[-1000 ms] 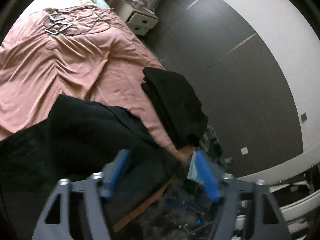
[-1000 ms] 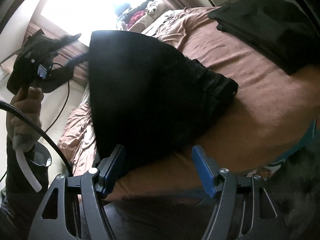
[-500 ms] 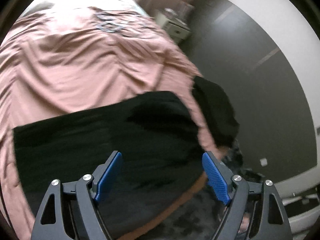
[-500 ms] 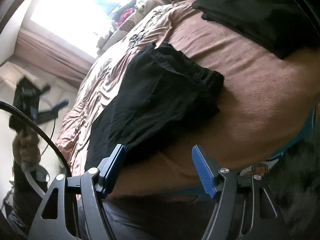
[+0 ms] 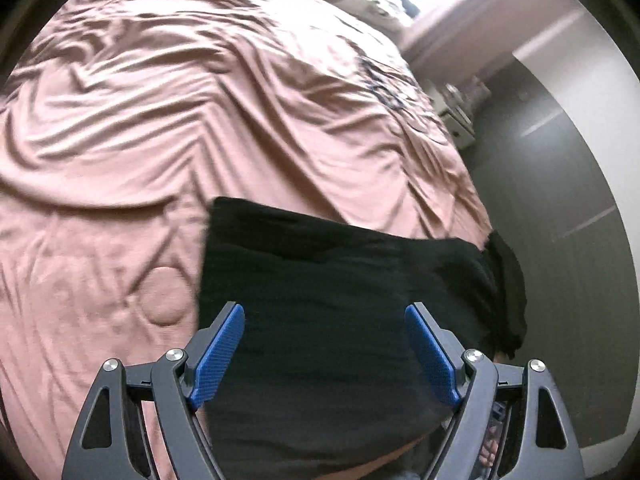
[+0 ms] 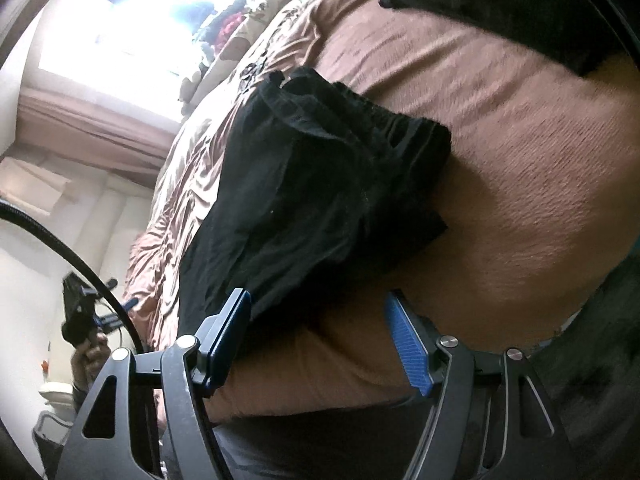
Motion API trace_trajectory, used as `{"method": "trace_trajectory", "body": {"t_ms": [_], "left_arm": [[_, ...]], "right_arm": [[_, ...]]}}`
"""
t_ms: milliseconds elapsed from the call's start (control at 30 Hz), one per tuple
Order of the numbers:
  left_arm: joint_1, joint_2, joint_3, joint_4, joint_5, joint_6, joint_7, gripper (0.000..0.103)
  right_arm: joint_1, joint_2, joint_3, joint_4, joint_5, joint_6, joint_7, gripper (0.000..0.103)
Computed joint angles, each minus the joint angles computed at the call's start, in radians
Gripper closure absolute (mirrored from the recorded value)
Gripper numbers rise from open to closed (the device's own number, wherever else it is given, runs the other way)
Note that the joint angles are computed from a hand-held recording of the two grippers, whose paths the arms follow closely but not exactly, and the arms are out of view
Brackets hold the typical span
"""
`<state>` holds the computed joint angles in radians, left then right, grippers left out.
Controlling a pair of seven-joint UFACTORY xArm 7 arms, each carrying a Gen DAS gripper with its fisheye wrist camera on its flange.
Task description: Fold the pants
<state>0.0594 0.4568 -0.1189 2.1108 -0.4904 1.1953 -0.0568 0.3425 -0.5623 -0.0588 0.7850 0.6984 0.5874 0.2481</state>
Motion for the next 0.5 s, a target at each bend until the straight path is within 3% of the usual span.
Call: {"method": "trace_trajectory", "body": {"t_ms": [100, 300, 500], "left_arm": [[0.019, -0.013, 0.009, -0.061, -0.012, -0.023, 0.005, 0.023], [0.040, 0.007, 0.016, -0.123, -0.028, -0.025, 0.006, 0.053], [0.035, 0.052, 0.024, -0.125, 0.003, -0.025, -0.018, 0.059]], "right_arm": [[0.009, 0.029, -0.002, 0.012, 0.017, -0.016, 0.002, 0.035], [0.020, 0.083, -0.003, 0.030, 0.068, -0.060, -0.018, 0.035], [0.007, 0.114, 0.021, 0.041, 0.066, -0.094, -0.001, 0.035]]}}
